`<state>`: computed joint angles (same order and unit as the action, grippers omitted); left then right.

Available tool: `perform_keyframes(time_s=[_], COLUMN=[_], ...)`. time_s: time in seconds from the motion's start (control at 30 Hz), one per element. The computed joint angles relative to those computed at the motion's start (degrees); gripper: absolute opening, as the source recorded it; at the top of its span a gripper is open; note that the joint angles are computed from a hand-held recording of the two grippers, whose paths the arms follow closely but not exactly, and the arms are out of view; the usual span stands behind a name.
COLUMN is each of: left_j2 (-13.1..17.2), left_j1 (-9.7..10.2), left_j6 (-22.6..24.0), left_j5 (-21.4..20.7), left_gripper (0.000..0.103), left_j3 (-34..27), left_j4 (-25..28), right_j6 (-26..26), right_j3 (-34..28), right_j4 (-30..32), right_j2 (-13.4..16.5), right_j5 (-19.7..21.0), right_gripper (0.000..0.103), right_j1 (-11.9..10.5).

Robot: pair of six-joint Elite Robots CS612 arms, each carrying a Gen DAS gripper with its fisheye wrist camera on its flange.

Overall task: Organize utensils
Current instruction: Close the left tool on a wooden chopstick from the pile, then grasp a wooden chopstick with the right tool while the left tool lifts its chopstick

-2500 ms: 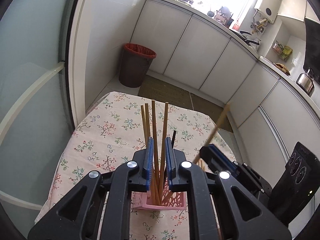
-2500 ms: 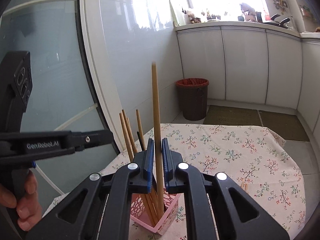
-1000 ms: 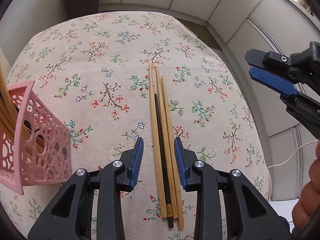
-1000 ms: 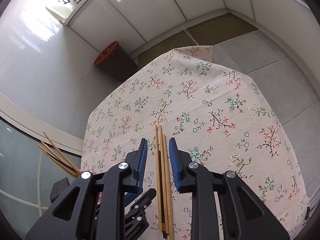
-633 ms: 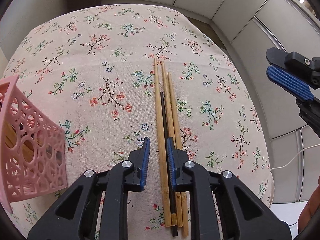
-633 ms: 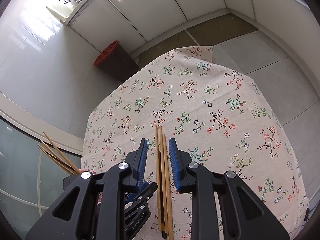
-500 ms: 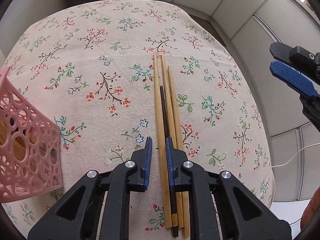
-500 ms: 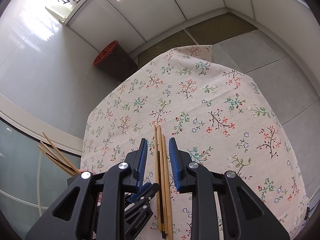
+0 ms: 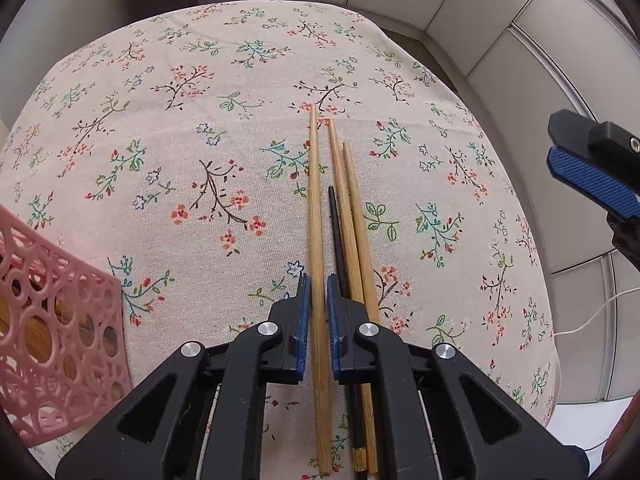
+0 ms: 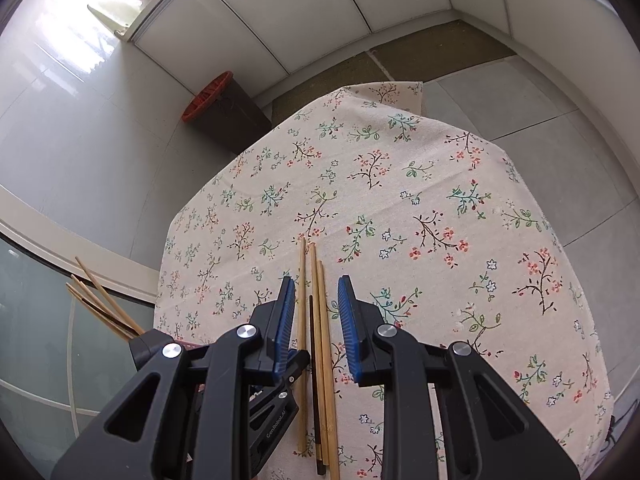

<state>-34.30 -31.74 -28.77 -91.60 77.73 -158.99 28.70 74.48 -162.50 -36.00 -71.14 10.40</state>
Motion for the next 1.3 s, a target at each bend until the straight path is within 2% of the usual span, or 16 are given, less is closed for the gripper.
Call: perform_keyframes(time_s=[0.27,0.43,0.57,0.63,0.83,1.1,1.3], left_j2=[1.84,1.38,-0.73,-2.06,-6.69,-10.81,-12.30], left_j1=[0.02,0.23,0.35,0.32,0.04,0.61,1.82], left_j6=[1.60,1.39,-0.81,-1.74,-3.60,-5.65,-7.42], left_j5=[1.45,0.72,0.43,1.06,3.47,2.14,1.90], left_gripper=[0.009,0.006,0.006,0.006,0.006,0.006,0.006], left_j3=[-3.18,-2.59,0.72,2.59,9.68,15.13,17.39], left_j4=[-0.09,-0.32,-5.18,-7.46,-15.11,-24.14,-27.66], right_j6=[-0.50,-2.52,-4.17,-5.23,-9.32,-14.35,-17.72], right_j3=[-0.48,-1.70,-3.24,-3.82,-6.15,-10.57,-12.11], right_j4=[2.49,6.74,10.90,12.44,18.21,25.86,25.15], right_j2=[0.36,1.04,2.08,2.40,3.55,5.80,6.70], right_j5=[0.24,-0.20,2.97,3.31,2.11,-0.98,-2.95], right_gripper=[0.024,0.024,0.024,0.024,0.024,0.021,0.015], right_j1=[-0.06,-0.03,-0.15,-0.01,1.05,2.80,3.84])
